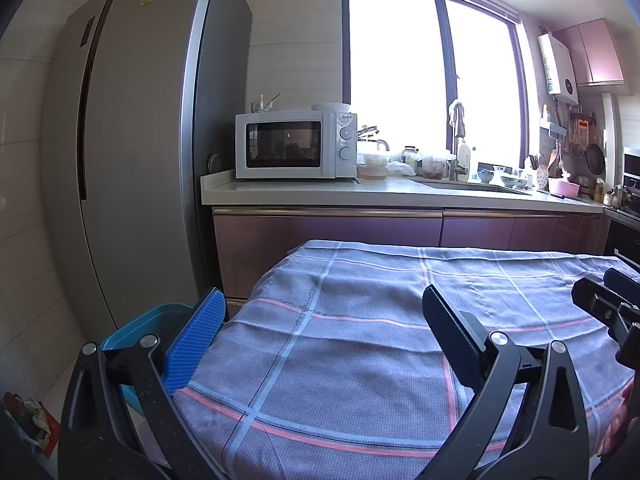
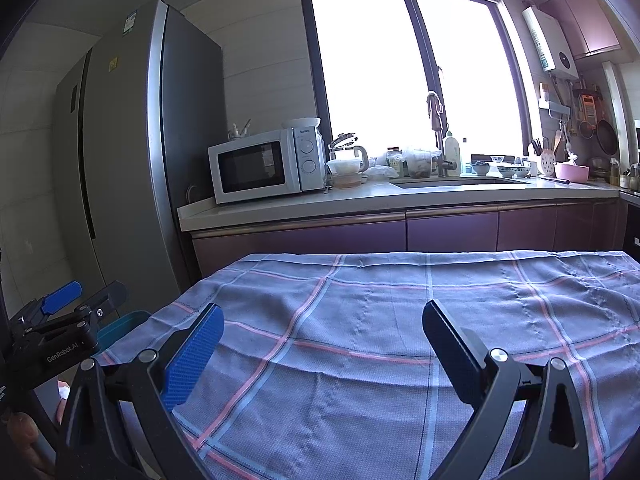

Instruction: Collect trash

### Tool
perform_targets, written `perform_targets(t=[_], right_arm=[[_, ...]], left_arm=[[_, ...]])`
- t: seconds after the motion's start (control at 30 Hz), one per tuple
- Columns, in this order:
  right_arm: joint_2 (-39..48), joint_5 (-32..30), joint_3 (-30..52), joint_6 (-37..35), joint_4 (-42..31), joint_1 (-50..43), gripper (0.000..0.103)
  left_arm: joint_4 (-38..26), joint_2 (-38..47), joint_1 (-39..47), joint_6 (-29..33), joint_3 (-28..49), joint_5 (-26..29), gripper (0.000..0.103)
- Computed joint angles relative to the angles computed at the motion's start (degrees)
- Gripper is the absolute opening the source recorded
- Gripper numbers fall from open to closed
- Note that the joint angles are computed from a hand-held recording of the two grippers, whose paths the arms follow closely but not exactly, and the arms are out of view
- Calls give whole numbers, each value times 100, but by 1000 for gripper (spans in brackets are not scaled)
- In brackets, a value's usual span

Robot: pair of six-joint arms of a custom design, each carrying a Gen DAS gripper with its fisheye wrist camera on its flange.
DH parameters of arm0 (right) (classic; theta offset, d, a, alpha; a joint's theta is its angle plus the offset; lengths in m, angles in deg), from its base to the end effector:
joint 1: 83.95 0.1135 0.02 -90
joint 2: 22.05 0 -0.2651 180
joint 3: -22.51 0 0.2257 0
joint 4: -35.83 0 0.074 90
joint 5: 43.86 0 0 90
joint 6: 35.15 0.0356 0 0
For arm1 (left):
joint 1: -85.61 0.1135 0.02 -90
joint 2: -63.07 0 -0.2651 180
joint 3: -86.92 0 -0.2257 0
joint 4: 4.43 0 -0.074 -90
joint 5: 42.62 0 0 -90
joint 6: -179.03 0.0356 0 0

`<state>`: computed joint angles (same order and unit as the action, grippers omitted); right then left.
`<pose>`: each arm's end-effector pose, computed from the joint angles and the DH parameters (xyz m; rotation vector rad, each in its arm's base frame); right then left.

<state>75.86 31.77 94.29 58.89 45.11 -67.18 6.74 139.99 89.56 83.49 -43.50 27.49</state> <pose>0.3450 0.1132 0.2452 -0.3823 1.8444 0.4839 0.2623 0.0302 0.2381 -0.3917 1.8043 0.3019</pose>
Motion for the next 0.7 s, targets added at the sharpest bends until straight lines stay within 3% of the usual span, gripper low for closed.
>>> perform_targets(t=[0.7], right_arm=[[-62,45,-65,61,41,18,96]], left_arm=[[25,71,-80,5,31,-135,97]])
